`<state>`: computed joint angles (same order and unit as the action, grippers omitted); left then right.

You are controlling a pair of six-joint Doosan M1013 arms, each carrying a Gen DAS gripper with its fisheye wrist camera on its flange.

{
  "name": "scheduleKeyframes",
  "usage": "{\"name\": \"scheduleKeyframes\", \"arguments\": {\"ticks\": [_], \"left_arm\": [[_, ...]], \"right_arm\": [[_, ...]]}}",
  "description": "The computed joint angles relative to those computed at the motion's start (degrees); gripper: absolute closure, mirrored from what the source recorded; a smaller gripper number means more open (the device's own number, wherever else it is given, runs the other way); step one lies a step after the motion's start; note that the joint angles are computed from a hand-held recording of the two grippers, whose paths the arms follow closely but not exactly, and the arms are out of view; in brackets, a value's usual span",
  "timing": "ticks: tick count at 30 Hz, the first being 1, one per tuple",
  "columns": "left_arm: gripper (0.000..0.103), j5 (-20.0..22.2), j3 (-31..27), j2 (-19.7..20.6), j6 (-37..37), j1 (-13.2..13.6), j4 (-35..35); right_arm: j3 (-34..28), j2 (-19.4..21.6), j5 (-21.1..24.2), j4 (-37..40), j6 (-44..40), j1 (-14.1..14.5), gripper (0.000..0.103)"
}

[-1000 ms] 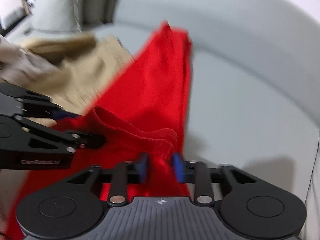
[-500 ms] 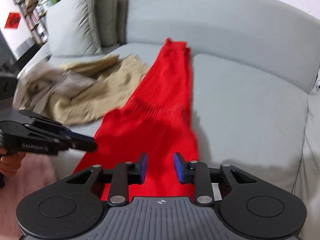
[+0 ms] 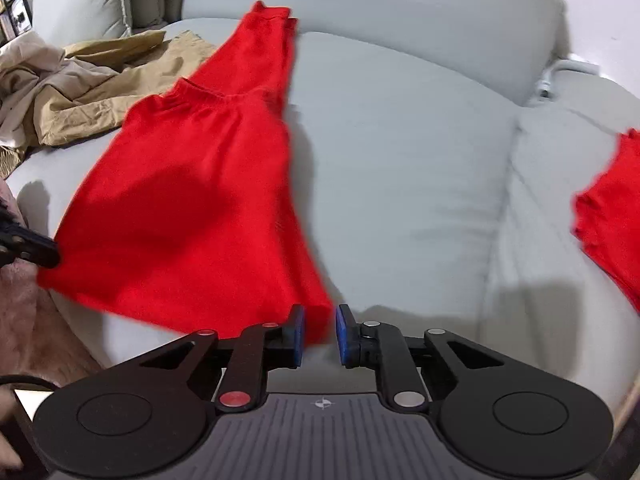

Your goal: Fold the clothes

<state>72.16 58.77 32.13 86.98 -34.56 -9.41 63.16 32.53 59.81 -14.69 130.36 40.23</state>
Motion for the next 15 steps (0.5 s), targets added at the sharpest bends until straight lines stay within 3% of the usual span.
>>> {"name": "scheduleKeyframes", "arguments": {"ticks": [3, 6, 8, 11, 15], "left_arm": [[0.094, -5.66, 4.67, -3.17, 0.23, 0.18, -2.88], [0.093, -12.32, 6.95, -4.36, 2.42, -0.94, -3.93], [0.091, -14.58, 7.27, -4.29, 3.51, -1.61, -4.37], [0.090, -13.20, 5.28, -2.35, 3.69, -2.55, -2.42], [0.093, -6.55, 2.32, 0.40, 0.50, -3.16, 1.48]], "right_arm": [[2.43, -1.82, -5.24, 0.69, 3.10, 0.18, 0.083], [1.83, -1.17, -7.15, 0.78, 1.73, 0.85, 0.083], [0.66, -0.38, -7.88, 0.53, -0.78, 1.46, 0.083], [-1.96, 1.41, -7.86, 2.31, -6.33, 1.90, 0.083], [-4.96, 3.75, 1.14, 2.51, -11.99, 2.07, 0.090]]}}
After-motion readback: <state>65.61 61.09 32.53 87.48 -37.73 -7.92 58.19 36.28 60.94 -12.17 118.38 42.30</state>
